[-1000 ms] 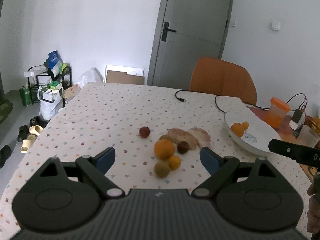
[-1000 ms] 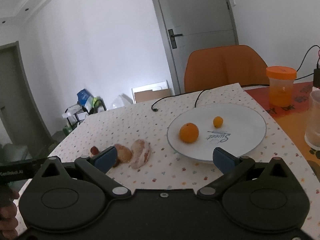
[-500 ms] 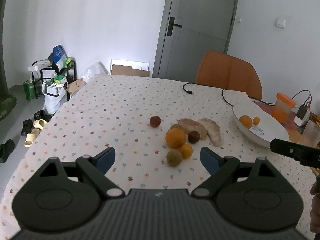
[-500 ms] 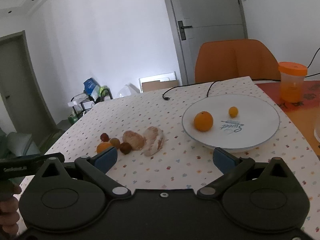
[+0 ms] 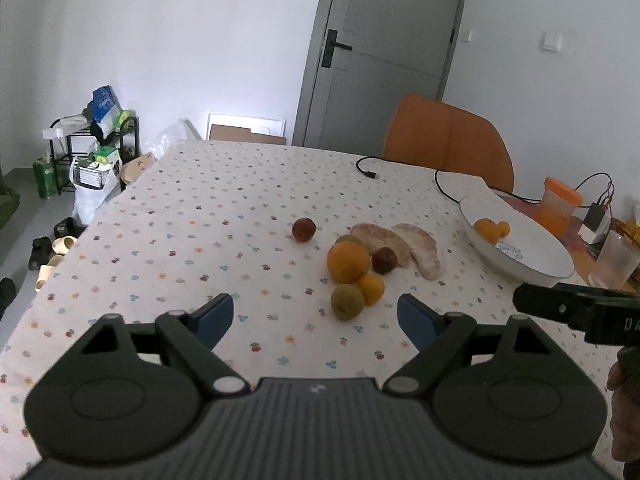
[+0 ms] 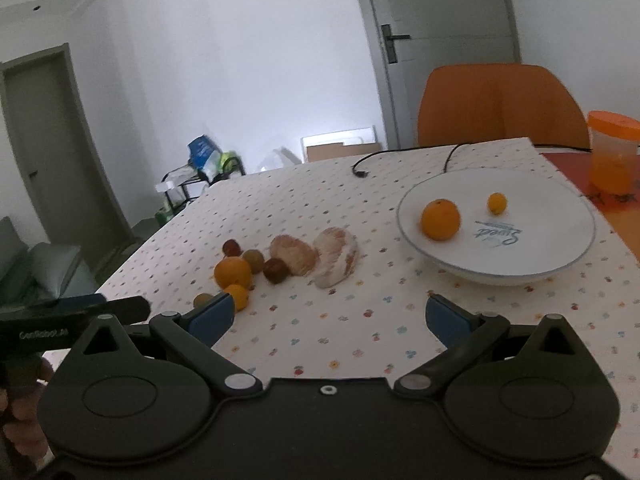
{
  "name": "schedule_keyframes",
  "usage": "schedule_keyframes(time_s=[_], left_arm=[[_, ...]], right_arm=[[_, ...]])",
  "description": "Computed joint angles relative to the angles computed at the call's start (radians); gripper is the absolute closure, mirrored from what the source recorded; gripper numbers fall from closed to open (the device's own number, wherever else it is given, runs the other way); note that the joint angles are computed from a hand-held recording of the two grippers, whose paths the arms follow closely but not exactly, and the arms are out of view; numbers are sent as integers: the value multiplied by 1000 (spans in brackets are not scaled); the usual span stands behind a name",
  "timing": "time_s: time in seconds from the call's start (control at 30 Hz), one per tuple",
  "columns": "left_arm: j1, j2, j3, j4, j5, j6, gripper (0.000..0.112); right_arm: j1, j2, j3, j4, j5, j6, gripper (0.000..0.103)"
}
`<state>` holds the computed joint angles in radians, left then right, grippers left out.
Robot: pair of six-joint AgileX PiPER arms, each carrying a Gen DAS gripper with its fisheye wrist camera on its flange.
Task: Organize fruits
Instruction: 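Move both open tools back to the fruit pile, then grasp a brown kiwi with the left tool while the right tool grasps a small orange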
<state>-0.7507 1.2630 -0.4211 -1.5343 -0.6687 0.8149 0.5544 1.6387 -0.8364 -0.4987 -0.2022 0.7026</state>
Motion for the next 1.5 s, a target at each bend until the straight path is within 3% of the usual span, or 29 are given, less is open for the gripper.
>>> schedule_keyframes(time_s=[0.17,0.3,0.73,0.93,1.2,1.5], left_arm=[[34,44,-7,77,23,-75,32],[65,81,-27,114,54,-113,41],[175,191,-63,347,146,-313,64],[241,213,-49,617,192,-549,90],[259,163,-17,554,185,-491,91],[302,101,22,532,187,-453,91]], right_arm=[[9,21,-6,-37,-24,14,2],[5,45,-25,-153,-37,119,14],[-45,137,-115,-545,-85,483,37],[-48,164,-148,-618,-91,543,39],[-39,206,-214,-795,-100,711,51],[-2,253,-292,-924,-108,841,56]])
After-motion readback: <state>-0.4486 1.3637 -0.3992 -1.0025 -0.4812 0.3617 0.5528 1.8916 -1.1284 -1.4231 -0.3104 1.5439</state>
